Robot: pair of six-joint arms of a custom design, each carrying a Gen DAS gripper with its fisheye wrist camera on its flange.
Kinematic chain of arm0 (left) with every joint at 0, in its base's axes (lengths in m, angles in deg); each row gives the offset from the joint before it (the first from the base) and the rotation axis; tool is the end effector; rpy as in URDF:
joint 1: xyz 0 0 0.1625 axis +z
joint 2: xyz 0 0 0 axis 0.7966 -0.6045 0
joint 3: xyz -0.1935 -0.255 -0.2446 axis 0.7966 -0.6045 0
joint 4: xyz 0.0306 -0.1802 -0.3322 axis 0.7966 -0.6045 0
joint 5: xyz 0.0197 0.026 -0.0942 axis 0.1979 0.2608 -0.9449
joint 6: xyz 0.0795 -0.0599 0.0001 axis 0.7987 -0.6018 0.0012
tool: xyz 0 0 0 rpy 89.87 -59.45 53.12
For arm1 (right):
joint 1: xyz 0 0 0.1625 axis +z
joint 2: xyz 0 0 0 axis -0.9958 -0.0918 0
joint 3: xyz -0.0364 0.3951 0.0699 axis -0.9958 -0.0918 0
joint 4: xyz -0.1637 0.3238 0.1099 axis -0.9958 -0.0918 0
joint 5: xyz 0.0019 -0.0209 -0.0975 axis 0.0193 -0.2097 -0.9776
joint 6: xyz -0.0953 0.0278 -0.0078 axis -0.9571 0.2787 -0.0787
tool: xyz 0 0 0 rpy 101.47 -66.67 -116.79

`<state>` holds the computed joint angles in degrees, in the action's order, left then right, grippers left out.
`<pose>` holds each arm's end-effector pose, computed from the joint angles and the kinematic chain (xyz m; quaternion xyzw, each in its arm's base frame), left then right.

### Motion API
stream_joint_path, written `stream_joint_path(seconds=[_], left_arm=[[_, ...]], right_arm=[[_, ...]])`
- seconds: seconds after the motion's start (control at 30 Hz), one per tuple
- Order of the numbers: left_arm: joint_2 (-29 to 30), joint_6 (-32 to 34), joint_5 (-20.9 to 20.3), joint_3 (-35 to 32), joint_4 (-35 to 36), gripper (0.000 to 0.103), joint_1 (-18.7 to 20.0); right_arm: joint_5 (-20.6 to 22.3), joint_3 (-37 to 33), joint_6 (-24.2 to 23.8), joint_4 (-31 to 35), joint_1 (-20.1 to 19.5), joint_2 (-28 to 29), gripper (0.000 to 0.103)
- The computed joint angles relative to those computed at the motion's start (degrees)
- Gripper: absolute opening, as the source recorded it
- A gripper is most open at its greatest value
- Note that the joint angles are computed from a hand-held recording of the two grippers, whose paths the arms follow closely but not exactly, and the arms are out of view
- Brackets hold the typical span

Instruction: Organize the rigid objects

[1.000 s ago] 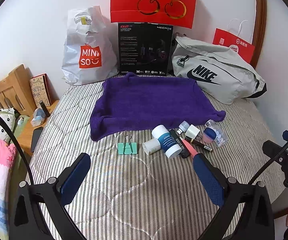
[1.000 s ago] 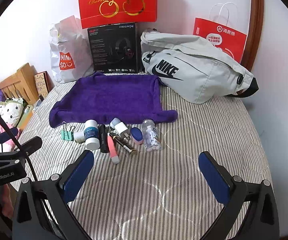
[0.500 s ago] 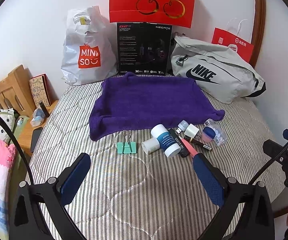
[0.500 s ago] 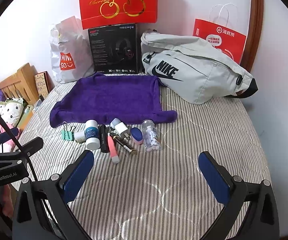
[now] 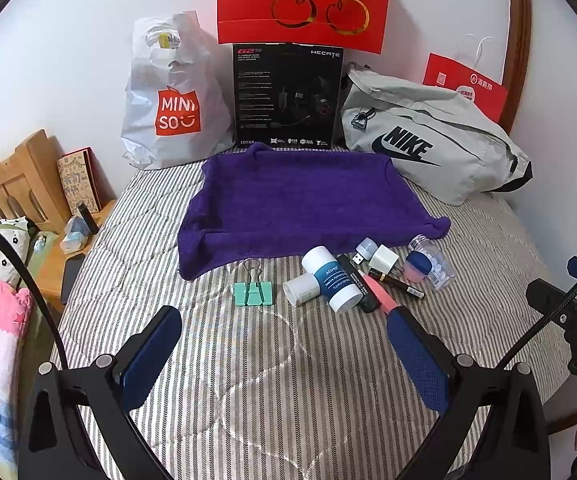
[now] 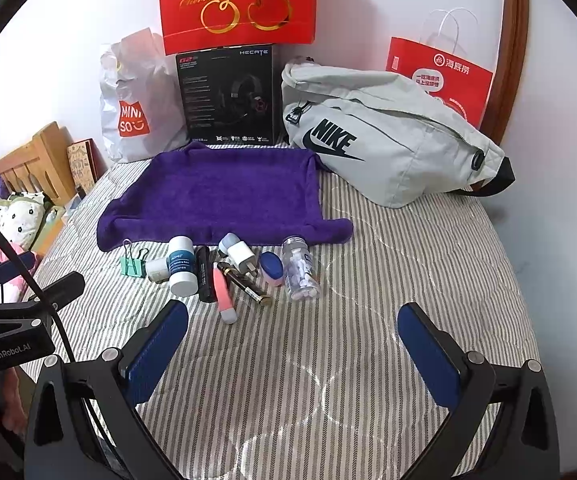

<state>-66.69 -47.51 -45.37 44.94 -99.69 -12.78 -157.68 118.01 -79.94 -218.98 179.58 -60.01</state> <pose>-0.4079 -0.6076 0.0493 0.2981 0.8718 -0.2671 0.2825 0.1058 -0.5138 0.3625 0.0162 -0.8249 0.3893 0.4096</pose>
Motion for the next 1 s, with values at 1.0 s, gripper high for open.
stream_joint_path(seconds=[1.0], left_arm=[[8.85,0.56,0.93,-11.12,4.32,0.103,6.89]], right_arm=[[8.97,-0.94,2.05,4.79,-6.23,-0.41,0.103]])
